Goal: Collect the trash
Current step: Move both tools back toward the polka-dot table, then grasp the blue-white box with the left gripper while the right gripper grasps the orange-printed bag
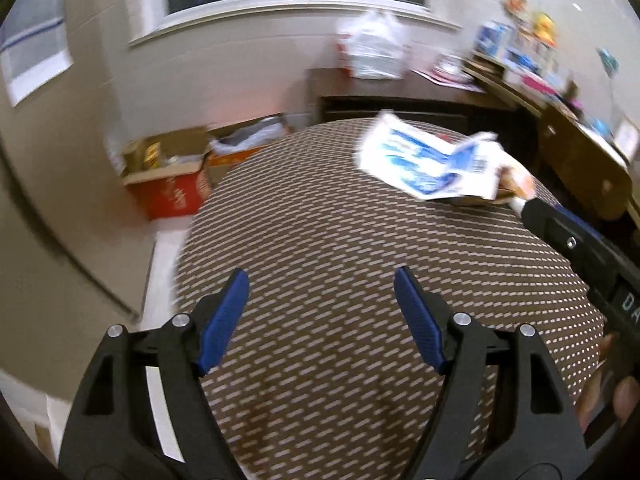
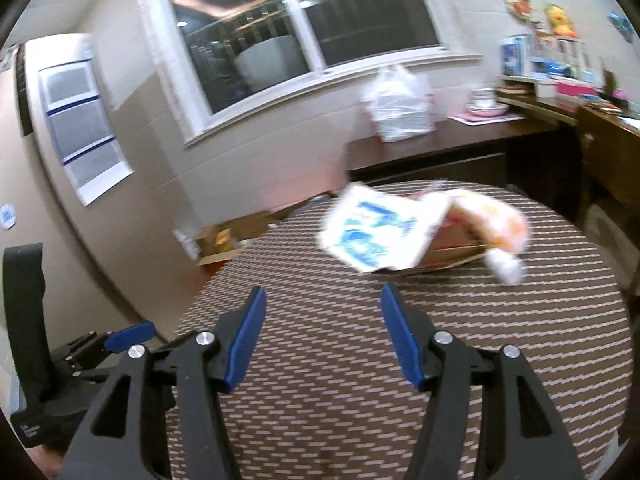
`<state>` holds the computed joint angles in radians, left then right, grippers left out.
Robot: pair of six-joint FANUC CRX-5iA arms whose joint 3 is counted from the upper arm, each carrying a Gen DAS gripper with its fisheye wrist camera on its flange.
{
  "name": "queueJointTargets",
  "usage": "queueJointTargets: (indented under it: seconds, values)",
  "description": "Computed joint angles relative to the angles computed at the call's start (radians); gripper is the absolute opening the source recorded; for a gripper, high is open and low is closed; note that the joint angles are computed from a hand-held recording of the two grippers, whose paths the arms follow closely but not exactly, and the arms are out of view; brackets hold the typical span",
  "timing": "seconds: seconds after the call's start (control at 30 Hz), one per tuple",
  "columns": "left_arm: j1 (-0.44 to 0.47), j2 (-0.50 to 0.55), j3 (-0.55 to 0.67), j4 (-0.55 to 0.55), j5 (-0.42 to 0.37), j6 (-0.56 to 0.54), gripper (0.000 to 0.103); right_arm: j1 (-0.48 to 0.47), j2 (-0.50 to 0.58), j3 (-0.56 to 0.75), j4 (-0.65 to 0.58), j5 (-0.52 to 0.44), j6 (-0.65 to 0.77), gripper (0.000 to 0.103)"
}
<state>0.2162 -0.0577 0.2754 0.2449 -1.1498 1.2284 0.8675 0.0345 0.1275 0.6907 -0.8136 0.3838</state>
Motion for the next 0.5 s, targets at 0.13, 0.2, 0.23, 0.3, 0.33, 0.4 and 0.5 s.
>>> queueJointTargets:
  seconds: [0.13, 0.2, 0.23, 0.3, 0.33, 0.4, 0.5]
  values:
    - [-0.115, 0.077, 0.083, -0.042, 0.003, 0.015, 0.075, -0.059, -0.034, -0.038, 0.004, -0.022, 0.021, 0.061]
    - [-0.151, 0.109, 0.113, -0.047, 0.003, 0.019, 0.075, -0.091, -0.034, -0.037, -0.009, -0.036, 0.051, 0.063]
    - [-0.168, 0.127, 0.132, -0.055, 0.004, 0.023, 0.075, -0.108, -0.03, -0.029, -0.024, -0.043, 0.074, 0.063]
    - [-0.193, 0.157, 0.162, -0.063, 0.004, 0.026, 0.075, -0.14, -0.018, -0.011, -0.053, -0.061, 0.118, 0.063]
    - [-0.206, 0.175, 0.18, -0.069, 0.002, 0.033, 0.075, -0.154, -0.009, 0.001, -0.067, -0.068, 0.142, 0.063]
    - [-0.222, 0.208, 0.215, -0.073, -0.006, 0.041, 0.075, -0.178, 0.018, 0.034, -0.094, -0.083, 0.191, 0.063]
    - [-0.242, 0.251, 0.26, -0.078, -0.009, 0.055, 0.075, -0.214, 0.071, 0.1, -0.14, -0.112, 0.283, 0.063]
